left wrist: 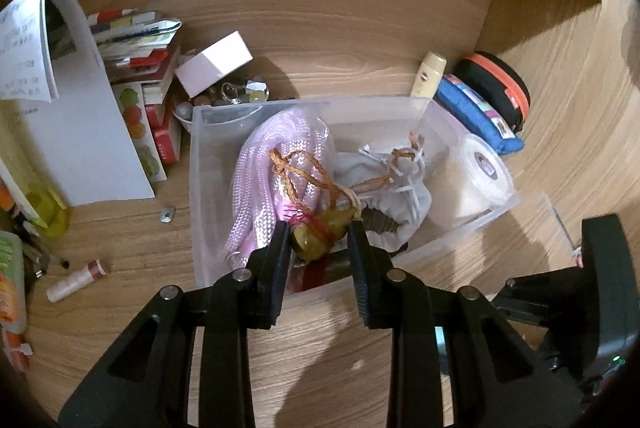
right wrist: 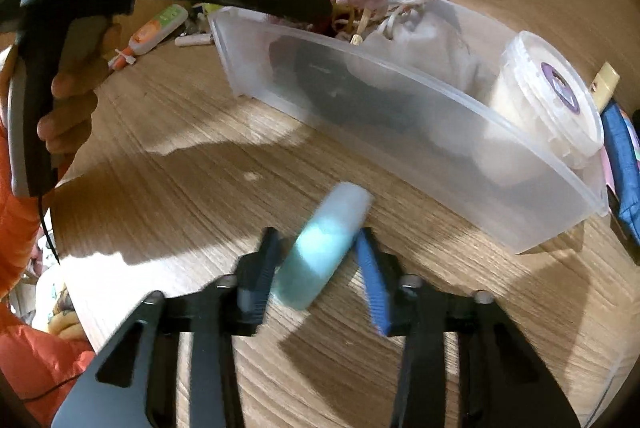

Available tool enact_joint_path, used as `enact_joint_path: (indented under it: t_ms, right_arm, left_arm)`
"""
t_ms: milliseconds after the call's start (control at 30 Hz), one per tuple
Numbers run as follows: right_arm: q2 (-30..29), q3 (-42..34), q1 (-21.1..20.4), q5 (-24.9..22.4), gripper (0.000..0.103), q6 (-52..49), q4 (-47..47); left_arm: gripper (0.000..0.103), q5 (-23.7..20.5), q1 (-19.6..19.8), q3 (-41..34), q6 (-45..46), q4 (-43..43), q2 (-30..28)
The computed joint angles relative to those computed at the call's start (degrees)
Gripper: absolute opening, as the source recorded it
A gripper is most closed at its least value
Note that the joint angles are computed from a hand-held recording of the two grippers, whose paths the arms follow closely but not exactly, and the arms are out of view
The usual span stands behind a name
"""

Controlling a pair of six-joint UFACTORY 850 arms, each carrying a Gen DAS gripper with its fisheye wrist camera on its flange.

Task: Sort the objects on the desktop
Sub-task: 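Carry the gourd bead and mint-green tube over the clear box, then lower the bead and tube into the box and open both grippers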

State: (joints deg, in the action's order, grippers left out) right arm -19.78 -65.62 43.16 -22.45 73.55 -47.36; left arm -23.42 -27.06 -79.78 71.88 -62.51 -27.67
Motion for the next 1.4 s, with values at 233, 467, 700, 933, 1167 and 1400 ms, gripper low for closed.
enact_joint_path:
  t_ms: [233, 467, 700, 933, 1167, 1400]
  right_arm:
    - [1.7, 2.5, 0.3, 0.9, 0.023, 15.0, -10.4]
    - [6.5, 4.8, 1.2, -1.9, 0.023, 28.1, -21.8]
    - [8.4, 4.0, 0.7, -5.9, 0.023, 35.6, -29.1]
    - [5.2, -1.4, -1.6, -7.4, 0.023, 35.2, -28.6]
    - [3.6, -3.8, -1.6, -10.8, 0.023, 32.1, -26.1]
    - [1.2, -6.7, -0.4, -16.6, 0.023, 27.9, -23.6]
  left_arm:
    - [0.029, 1.7, -0.6, 0.8, 1.9, 0.3, 0.6]
    - [0.029, -0.2, -0.1, 1.6, 3.9, -1.7, 1.5]
    - [0.036, -0.4, 0.0, 4.6, 11.7, -8.6, 4.5]
    - [0.06, 1.3, 0.4, 7.3, 19.7, -17.0, 7.3]
    - [0.074, 3.4, 0.9, 8.5, 25.3, -24.6, 8.2]
    - [0.074, 3.4, 1.3, 8.0, 22.3, -23.5, 7.6]
